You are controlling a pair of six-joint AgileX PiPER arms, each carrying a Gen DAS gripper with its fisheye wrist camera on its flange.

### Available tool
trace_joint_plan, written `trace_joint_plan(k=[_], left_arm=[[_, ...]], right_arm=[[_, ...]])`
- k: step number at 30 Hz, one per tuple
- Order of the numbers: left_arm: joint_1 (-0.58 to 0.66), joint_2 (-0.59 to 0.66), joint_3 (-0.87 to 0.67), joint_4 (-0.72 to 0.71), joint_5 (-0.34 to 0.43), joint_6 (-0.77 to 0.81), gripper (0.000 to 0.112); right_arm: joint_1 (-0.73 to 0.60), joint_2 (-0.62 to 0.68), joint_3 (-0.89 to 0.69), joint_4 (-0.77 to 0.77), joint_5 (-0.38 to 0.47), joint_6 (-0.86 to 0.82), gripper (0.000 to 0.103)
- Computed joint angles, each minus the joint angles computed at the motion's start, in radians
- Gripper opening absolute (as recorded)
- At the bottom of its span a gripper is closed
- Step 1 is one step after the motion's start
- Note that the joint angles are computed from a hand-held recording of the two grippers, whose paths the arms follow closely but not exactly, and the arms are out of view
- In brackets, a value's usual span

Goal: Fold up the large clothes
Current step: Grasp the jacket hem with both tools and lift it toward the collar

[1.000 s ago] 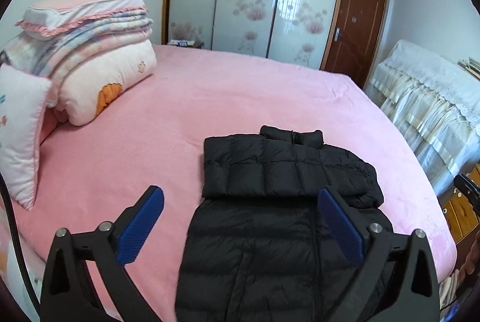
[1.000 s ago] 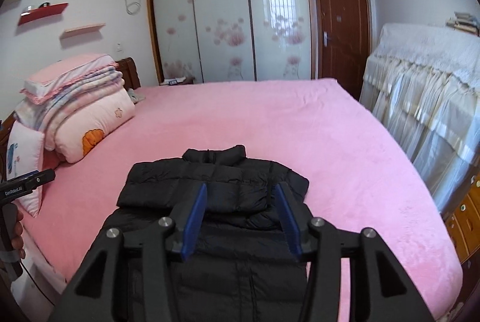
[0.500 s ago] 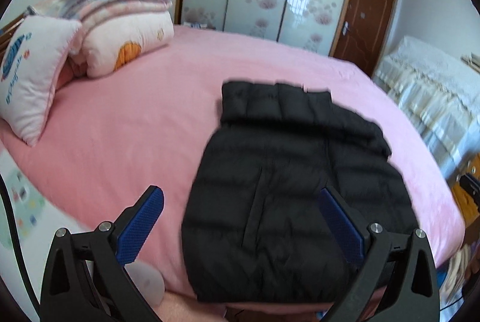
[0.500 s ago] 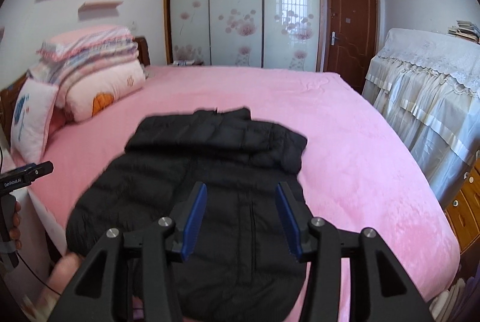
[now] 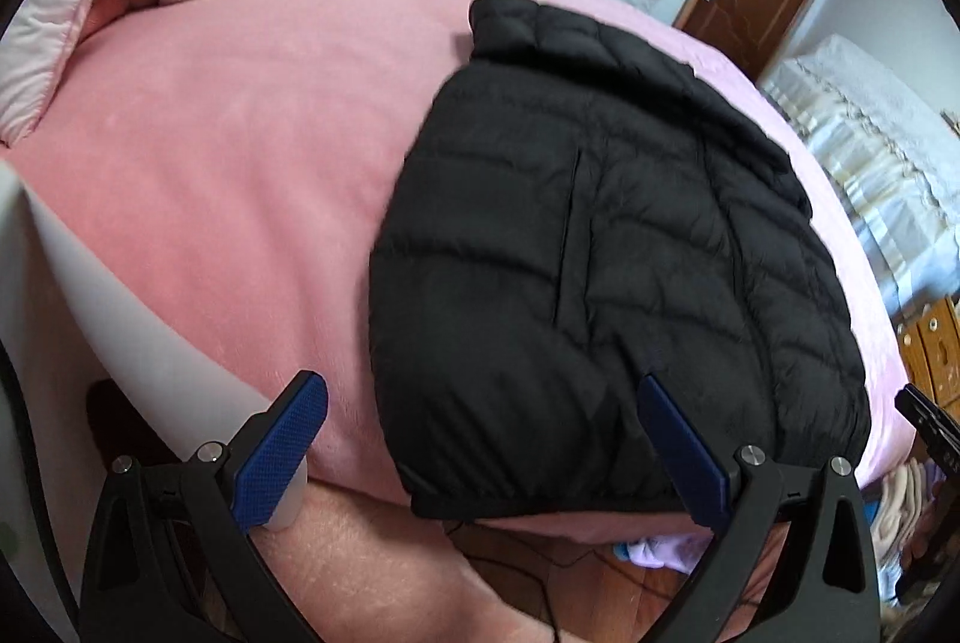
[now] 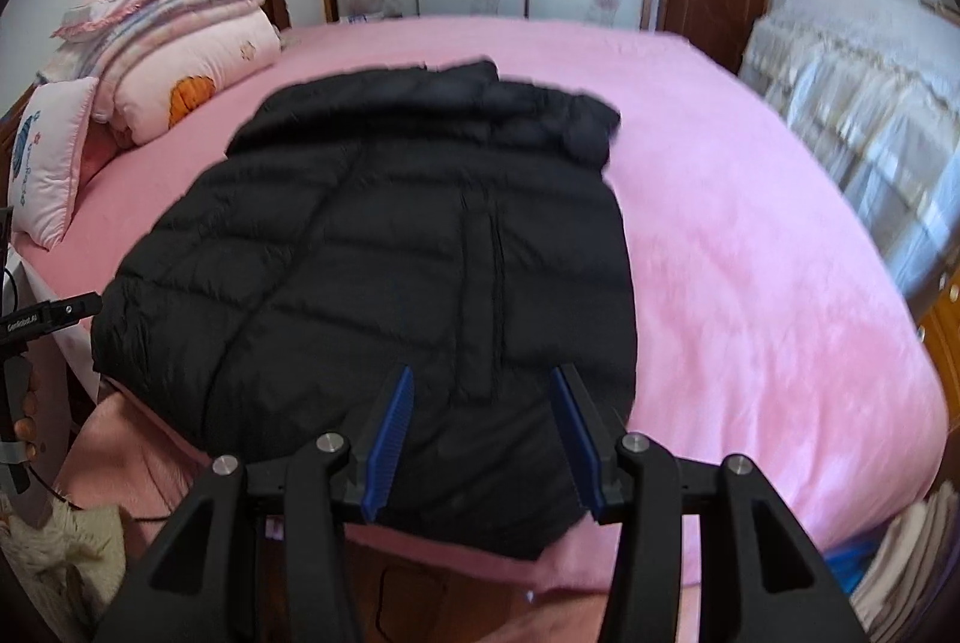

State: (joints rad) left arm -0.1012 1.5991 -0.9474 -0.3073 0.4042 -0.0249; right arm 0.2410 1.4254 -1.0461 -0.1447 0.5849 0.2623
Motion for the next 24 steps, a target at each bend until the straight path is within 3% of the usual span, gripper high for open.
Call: trace_joint_plan(k=[10,14,24], left_arm=[[0.115,0.055,0.060,-0.495,0.028,0.542,0.101],[0.129,0.076,0.050,-0.568,0.052,0.624,0.095],[0.110,0.153,-0.001,-0.558,0.057,0.581,0.095]], right_arm=[[-0.149,-0.014,0.103,0.293,-0.021,-0.297,0.048],[-0.222,-0.007,0.125,0.439,-0.002,-0.440,0.048],[-0.295,0.057,0.134,0.579,0.029,-0.579,0.048]])
